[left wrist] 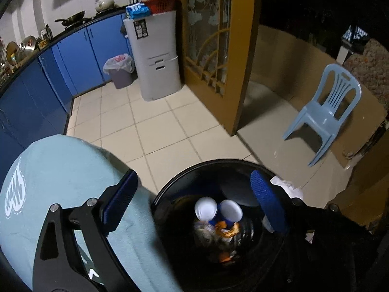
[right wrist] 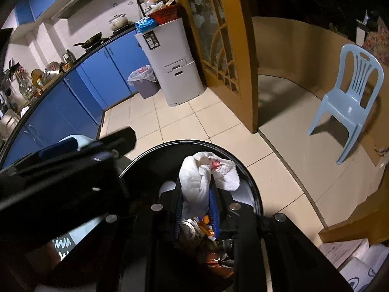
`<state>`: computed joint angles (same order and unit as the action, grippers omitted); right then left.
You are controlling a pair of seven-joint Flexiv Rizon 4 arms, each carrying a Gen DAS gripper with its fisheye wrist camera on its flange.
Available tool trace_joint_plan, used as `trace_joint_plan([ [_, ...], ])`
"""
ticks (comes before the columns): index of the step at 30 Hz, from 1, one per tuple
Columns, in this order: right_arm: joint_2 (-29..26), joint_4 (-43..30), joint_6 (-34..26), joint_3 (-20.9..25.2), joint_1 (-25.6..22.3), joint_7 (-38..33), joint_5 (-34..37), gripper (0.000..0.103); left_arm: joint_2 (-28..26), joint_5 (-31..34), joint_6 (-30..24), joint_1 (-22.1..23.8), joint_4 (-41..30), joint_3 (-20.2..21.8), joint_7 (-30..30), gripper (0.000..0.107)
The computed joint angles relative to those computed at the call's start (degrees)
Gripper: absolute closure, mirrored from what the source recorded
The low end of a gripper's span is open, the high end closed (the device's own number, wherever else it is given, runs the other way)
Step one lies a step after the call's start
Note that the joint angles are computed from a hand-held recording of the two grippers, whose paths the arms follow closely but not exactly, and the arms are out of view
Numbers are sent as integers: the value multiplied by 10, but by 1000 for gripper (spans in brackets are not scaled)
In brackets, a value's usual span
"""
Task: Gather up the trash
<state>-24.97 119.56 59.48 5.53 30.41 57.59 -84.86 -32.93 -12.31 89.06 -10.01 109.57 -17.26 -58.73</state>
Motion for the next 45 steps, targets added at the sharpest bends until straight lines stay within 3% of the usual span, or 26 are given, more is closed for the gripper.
trace_joint_plan([
  [4, -5, 2, 32, -4, -17, 44, -35, 80, 0, 2, -12, -20, -11, 26, -15, 10],
  [5, -7, 2, 38, -4, -20, 54, -44, 72, 0, 0, -14, -21, -12, 28, -19, 9],
  [8, -9, -3, 27, 0, -17, 42, -33, 29, -1, -1, -17, -26, -17, 43, -33, 9],
  [11, -13, -12, 20, 0, -11, 26, -28, 29, -1, -1, -14, -28, -20, 57, -48, 9],
  [16, -18, -19, 27, -4, -9, 34, -31, 19, 1, -5, -26, -14, -20, 55, -55, 8],
  [32, -20, -49, -7, -7, 28, -29, 39, 19, 28, -42, -18, 62, 11, -11, -15, 8],
  [36, -21, -52, -7, -10, 33, -38, 49, 10, 31, -50, -26, 70, 13, -19, 0, 8],
  [42, -21, -53, -11, -12, 40, -51, 68, 10, 33, -59, -45, 64, 11, -11, 15, 7],
  [45, -21, -54, -16, -13, 44, -60, 78, 10, 34, -55, -62, 42, 5, 18, 9, 7],
])
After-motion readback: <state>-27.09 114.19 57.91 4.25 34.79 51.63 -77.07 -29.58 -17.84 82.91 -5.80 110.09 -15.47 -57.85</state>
